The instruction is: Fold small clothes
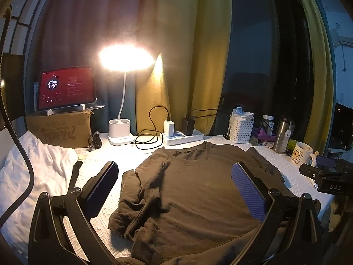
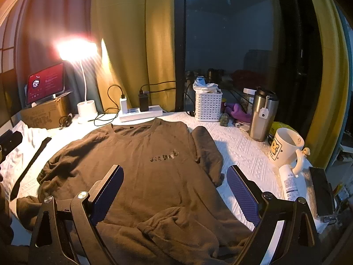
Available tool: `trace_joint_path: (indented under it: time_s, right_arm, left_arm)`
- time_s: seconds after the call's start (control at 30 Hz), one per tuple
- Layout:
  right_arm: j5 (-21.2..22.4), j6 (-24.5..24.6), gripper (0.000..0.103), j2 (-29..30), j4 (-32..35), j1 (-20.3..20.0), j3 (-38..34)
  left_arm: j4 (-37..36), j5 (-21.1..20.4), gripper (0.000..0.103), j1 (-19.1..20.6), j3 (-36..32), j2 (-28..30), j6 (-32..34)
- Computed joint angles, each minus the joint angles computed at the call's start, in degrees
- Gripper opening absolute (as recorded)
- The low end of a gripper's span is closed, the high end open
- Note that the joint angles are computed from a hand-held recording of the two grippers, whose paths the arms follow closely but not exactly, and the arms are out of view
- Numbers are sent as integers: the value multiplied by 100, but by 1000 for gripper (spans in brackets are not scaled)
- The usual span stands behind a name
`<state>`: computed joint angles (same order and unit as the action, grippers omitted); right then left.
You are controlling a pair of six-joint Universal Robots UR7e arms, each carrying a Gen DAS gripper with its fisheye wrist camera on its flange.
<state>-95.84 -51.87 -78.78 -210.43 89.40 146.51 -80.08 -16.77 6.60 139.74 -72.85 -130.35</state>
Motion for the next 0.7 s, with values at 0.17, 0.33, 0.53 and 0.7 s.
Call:
trace_joint_path:
  time_s: [0.17, 0.33, 0.53, 0.7]
  right_arm:
    - [-67, 45, 95, 63, 63, 12, -115]
    - [-176, 163, 95, 186, 263, -36, -393]
    - [-341, 222, 95, 367, 582, -132, -876]
    - [-481, 247, 95, 569, 814, -265, -1350]
  left_arm:
    - [-607, 126, 102, 264, -16, 53, 587]
    - [-1493, 220, 102, 620, -44, 118, 1468]
    - [-2822, 331, 102, 1122, -111, 387, 2649]
    - [-3794, 400, 102, 1533, -267, 699, 3502]
